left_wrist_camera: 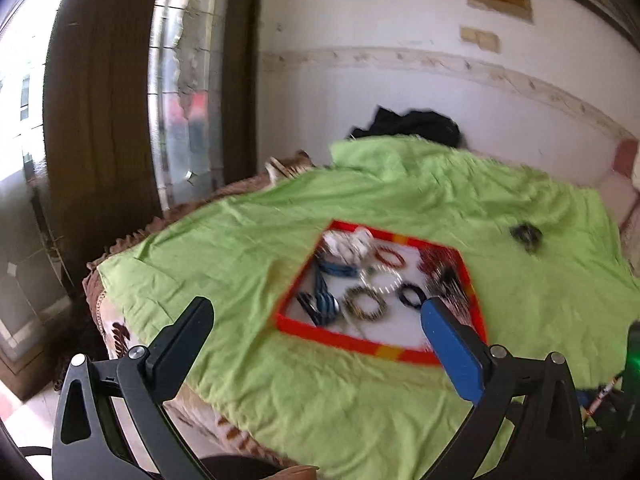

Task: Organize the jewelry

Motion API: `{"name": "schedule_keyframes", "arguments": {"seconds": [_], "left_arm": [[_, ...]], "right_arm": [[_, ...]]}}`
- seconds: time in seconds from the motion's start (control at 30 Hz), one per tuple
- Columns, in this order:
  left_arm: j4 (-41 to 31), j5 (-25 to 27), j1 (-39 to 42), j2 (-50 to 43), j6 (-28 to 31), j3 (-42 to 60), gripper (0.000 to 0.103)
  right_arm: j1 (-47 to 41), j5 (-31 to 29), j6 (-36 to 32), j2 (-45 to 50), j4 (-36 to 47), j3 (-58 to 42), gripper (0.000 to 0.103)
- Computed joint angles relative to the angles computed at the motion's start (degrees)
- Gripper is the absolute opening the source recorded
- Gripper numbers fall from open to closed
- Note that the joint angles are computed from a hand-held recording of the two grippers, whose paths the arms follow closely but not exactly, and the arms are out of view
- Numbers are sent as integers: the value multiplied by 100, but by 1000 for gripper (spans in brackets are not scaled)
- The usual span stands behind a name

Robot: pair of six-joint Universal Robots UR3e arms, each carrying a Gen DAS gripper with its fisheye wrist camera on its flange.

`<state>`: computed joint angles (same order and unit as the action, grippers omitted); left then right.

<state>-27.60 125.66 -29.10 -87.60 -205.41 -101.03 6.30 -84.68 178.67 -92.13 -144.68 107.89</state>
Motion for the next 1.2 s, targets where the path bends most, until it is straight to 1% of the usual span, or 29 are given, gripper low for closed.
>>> {"name": "schedule_keyframes", "arguments": {"seconds": [0.17,0.33,0.47,0.67,0.97,1.2], "left_arm": [[-444,424,-454,-244,-152,220,103],[-910,552,-634,-434,-385,440,103],[-1233,395,-634,-583,-469,694,103],[-1673,332,-622,-802,-550,998,103],[-1793,101,-393,-725,-514,830,103],[-1645,-91,-262,-652,-399,645,103]], "right_arm": [[-16,170,-61,-327,-148,422,79],[-51,56,-106,-475,-227,621,79],[-243,105,-93,-653,-197,744,81],[-362,101,-32,-686,-159,790,82],[-53,-203,71,-400,-207,631,83],[179,-490,138,-219,-328,545,83]]}}
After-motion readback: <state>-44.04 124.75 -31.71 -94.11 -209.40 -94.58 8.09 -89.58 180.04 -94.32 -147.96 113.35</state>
